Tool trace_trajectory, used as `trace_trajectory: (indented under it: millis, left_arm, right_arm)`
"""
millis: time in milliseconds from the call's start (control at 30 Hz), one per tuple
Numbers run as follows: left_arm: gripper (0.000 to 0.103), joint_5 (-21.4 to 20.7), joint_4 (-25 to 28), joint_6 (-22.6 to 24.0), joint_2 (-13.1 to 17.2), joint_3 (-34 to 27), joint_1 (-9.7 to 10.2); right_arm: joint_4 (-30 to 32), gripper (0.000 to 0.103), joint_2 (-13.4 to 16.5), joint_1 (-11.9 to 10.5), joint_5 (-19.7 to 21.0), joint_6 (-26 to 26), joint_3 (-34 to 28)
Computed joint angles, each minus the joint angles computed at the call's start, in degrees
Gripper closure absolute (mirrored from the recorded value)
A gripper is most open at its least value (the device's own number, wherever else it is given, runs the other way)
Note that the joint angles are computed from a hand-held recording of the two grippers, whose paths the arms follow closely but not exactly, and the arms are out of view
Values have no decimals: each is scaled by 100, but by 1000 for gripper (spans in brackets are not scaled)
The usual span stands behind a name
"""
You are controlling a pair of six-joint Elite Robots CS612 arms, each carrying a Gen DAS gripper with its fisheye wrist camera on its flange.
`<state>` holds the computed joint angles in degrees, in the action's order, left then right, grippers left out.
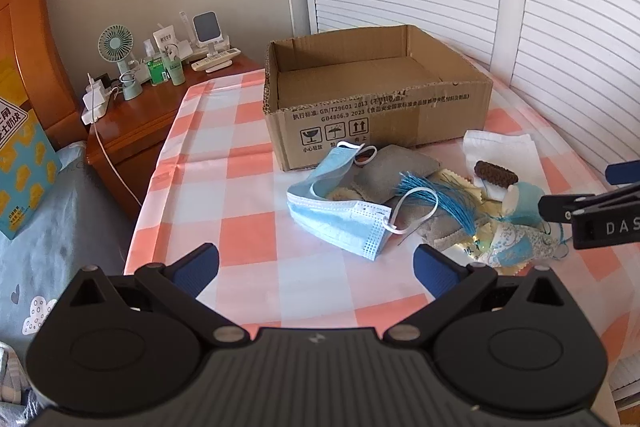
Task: Organize soft objects
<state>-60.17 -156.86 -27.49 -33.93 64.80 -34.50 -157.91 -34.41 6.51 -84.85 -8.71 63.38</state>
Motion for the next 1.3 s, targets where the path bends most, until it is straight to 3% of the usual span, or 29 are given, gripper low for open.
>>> trace_trajectory:
  millis: [200, 400, 867, 1033, 1167, 1300]
  left_arm:
    - [1, -86, -46, 28, 20, -8, 21]
    - [1, -133, -15, 13, 6, 15, 33]
    - [1, -216, 26, 112, 72, -60, 57]
    - [1, -306, 62, 112, 157, -160, 101]
    - [0, -353, -141, 371, 239, -237, 135]
    - [1, -638, -186, 372, 338, -440, 233]
  right_arm:
    - [-85, 0, 106, 96, 158, -407, -100]
    - [197, 0, 246, 154, -27, -484, -298]
    - [466, 0, 52, -12, -211, -422, 194]
    - [383, 0, 28, -88, 77, -407, 301]
    - [329, 0, 13, -122, 220, -527, 347]
    - [379, 0, 5, -139, 279, -592, 342]
